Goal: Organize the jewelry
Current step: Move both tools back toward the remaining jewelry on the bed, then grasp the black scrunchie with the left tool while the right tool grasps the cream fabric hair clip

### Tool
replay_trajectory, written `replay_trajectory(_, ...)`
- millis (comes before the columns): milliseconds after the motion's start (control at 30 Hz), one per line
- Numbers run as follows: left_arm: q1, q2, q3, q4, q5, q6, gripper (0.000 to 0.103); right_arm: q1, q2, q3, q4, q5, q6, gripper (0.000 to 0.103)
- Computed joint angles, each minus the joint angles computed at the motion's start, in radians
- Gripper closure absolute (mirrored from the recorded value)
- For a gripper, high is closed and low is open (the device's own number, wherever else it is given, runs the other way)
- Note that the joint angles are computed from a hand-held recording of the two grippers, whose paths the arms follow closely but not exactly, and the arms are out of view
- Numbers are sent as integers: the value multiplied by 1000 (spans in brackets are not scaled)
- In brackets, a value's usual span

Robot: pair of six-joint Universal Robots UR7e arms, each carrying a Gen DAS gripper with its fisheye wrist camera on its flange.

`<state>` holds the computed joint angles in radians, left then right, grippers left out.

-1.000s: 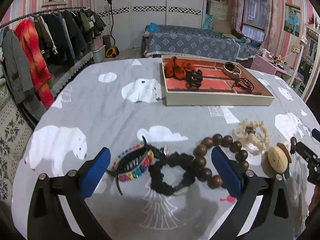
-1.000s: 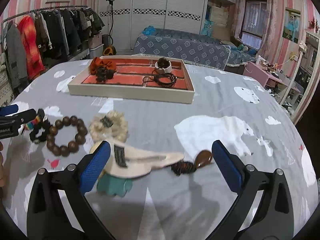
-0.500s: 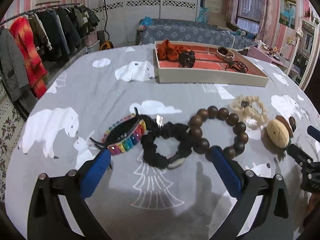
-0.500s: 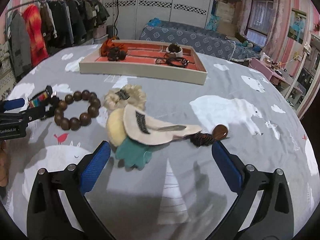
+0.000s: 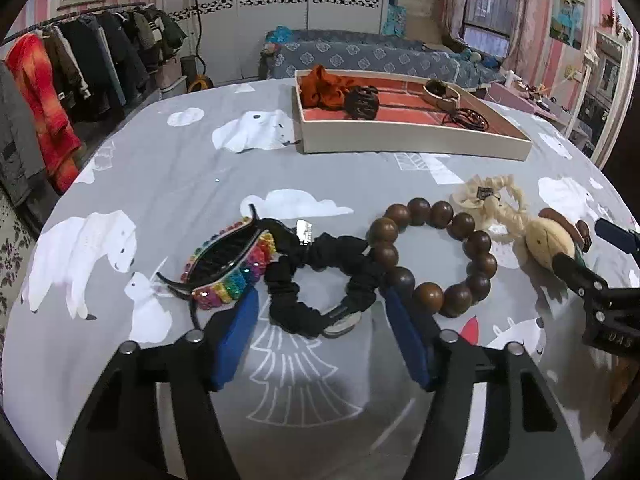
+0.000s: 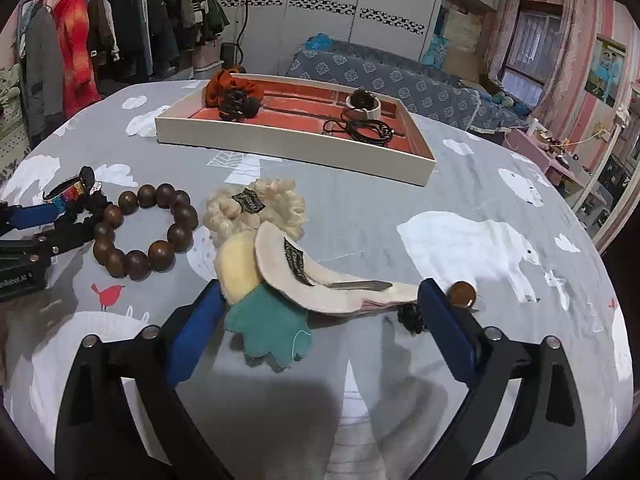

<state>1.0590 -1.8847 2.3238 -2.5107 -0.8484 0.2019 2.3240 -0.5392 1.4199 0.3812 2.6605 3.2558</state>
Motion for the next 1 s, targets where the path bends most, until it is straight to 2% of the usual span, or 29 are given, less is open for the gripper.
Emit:
replay_trajectory(100, 10, 18, -12, 17, -9, 3, 41, -6, -2, -3, 3, -30, -10, 18)
replay_trajectory(233, 24, 46, -31, 35, -12, 10, 51, -7, -4, -4, -2, -69, -34, 37)
replay_trajectory(300, 26, 46, -31, 38, -14, 12, 52, -10, -6, -5, 1, -96, -41, 46)
replay_trajectory(433, 25, 40, -27, 37, -6, 26, 61, -10, -12, 1, -6, -122, -50, 58)
replay_trajectory(633, 22, 35, -20, 27, 2, 44, 77, -10, -27, 14, -34, -135, -66, 66)
replay_trajectory(1000, -2, 8, -12, 42, 7, 27, 84, 1, -64, 44, -72, -125, -68, 71)
